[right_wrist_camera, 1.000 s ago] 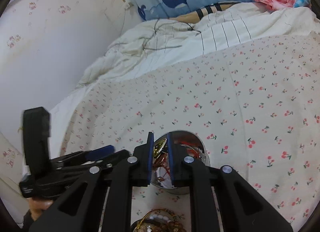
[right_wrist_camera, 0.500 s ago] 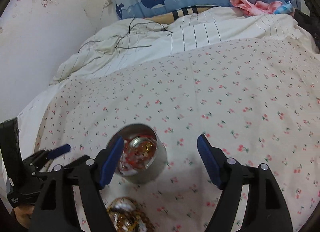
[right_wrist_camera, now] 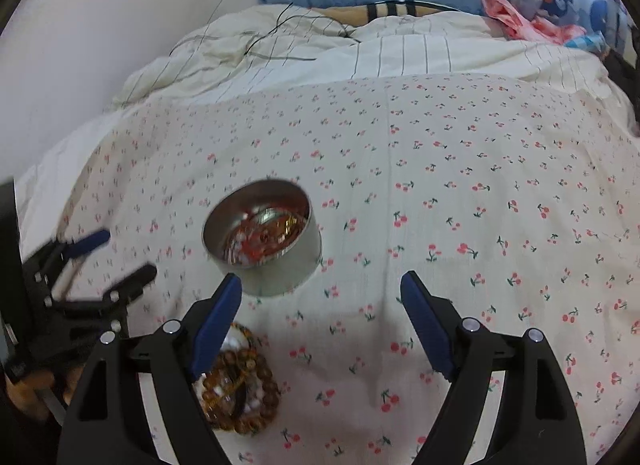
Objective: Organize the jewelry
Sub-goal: 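Withdraw both open tools from the tin toward the jewelry dish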
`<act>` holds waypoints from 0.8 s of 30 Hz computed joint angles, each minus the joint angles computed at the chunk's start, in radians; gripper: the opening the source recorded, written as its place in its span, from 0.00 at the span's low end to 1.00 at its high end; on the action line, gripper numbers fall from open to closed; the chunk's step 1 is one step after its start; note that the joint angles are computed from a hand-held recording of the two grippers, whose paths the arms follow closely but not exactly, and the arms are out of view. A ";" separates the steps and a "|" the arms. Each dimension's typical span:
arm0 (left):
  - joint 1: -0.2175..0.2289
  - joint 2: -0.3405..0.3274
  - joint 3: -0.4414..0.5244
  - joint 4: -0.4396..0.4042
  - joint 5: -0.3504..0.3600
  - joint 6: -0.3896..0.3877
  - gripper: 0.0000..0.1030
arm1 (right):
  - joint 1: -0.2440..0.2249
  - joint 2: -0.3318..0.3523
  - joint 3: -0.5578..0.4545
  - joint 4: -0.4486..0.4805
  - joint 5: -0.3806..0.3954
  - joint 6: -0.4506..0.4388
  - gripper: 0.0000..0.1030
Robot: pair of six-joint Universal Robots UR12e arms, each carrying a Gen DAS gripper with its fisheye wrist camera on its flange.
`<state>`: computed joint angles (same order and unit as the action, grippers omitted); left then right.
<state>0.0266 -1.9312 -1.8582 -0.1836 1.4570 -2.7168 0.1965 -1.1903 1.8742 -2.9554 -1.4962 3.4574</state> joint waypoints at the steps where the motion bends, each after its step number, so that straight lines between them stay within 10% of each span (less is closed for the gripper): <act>1: -0.001 0.000 -0.001 0.007 -0.001 0.003 0.81 | 0.003 -0.001 0.001 0.010 -0.006 -0.016 0.76; 14: -0.012 -0.006 0.001 0.014 -0.009 0.027 0.83 | -0.004 -0.006 0.011 0.062 0.033 -0.090 0.77; 24: 0.039 -0.017 0.069 -0.253 -0.150 -0.103 0.83 | -0.035 -0.026 0.042 0.036 0.122 -0.058 0.77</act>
<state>0.0658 -1.9482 -1.7896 -0.4361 1.3071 -2.8195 0.1612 -1.2167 1.9165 -2.9191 -1.3742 3.3991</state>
